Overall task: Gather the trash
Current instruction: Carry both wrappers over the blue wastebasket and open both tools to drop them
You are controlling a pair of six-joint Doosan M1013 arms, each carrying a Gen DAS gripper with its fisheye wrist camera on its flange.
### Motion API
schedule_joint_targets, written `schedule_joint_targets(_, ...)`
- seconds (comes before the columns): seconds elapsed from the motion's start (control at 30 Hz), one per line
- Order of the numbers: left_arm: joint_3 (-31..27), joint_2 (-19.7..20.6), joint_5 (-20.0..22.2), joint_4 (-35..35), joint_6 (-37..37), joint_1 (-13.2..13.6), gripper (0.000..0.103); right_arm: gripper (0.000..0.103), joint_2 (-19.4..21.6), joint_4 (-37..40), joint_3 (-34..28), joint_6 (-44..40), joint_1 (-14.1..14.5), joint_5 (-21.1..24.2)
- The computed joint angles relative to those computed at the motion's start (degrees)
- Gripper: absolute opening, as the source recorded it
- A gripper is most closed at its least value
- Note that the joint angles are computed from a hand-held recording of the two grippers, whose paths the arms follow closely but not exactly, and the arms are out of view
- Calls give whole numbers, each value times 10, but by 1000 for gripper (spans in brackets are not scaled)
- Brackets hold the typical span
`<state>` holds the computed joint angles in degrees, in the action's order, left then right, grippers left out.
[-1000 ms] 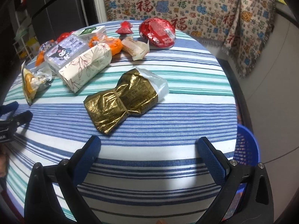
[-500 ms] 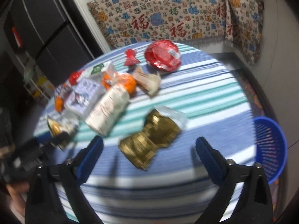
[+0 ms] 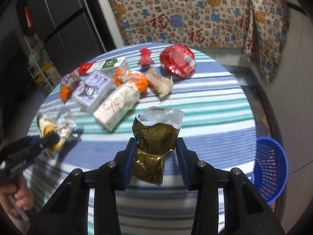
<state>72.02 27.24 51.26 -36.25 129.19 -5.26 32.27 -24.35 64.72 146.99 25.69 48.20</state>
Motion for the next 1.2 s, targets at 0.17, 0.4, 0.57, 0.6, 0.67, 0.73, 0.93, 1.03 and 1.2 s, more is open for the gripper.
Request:
schedule_joint_targets(0.17, 23, -19, -6, -28, 19, -1, 18, 40, -26, -15, 33, 21, 2, -36)
schedule_joint_targets(0.4, 34, -43, 8, -44, 48, -23, 18, 40, -50, -22, 62, 55, -9, -47)
schedule_joint_targets(0.57, 12, -46, 49, -64, 72, -58, 18, 40, -93, -52, 102, 97, -32, -48)
schedule_joint_targets(0.6, 8, -45, 53, -65, 73, -66, 18, 40, -103, -54, 110, 95, -40, -36)
schedule_joint_targets(0.67, -4, -40, 64, -67, 76, -90, 18, 40, -116, -52, 123, 82, -53, -11)
schedule_joint_targets(0.73, -12, -34, 69, -64, 75, -112, 18, 40, -130, -50, 140, 73, -67, 17)
schedule_joint_targets(0.93, -53, 11, 107, -49, 17, -173, 18, 40, -158, -40, 212, 99, -111, 48)
schedule_joint_targets(1.03, -63, 29, 114, -35, -5, -199, 18, 40, -168, -17, 247, 113, -127, 33)
schedule_joint_targets(1.2, -69, 54, 112, -15, -29, -228, 18, 41, -177, -3, 269, 106, -148, 8)
